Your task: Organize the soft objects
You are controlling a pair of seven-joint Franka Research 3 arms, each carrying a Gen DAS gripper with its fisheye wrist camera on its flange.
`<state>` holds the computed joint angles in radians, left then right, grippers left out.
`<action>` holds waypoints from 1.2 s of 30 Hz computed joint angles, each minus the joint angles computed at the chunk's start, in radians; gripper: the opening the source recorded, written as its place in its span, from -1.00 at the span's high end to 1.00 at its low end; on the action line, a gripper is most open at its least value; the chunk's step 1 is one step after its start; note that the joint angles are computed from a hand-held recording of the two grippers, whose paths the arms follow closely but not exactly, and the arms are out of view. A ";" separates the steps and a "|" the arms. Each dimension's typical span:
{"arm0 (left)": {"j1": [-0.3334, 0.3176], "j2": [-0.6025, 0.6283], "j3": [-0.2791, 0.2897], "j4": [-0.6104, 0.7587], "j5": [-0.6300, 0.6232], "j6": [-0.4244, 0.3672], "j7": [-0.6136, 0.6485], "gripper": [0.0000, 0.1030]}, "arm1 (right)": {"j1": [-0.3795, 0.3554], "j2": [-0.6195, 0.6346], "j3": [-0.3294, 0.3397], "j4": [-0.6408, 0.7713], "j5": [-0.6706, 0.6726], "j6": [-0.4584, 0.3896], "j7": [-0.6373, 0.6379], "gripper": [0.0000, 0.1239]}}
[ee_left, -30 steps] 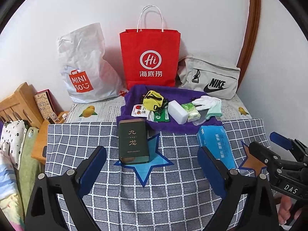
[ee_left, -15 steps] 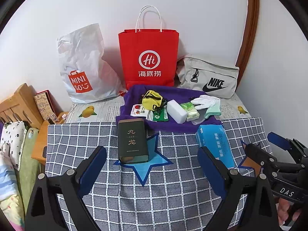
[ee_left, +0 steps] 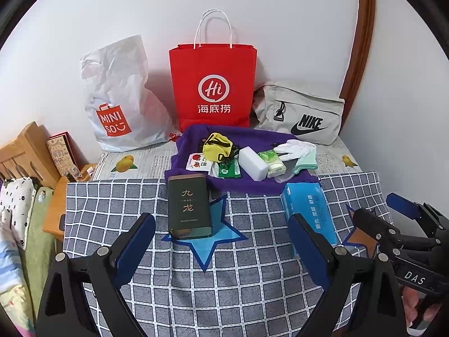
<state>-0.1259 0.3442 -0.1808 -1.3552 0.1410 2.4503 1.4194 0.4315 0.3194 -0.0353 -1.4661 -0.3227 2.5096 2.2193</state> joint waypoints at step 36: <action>0.002 -0.002 -0.001 -0.001 -0.004 -0.003 -0.006 -0.86 | -0.002 0.000 0.003 0.003 -0.003 -0.011 0.008 -0.43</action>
<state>-0.1240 0.3421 -0.1814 -1.3563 0.1374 2.4472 1.4131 0.4294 0.3199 -0.0320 -1.4631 -0.3262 2.4988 2.2274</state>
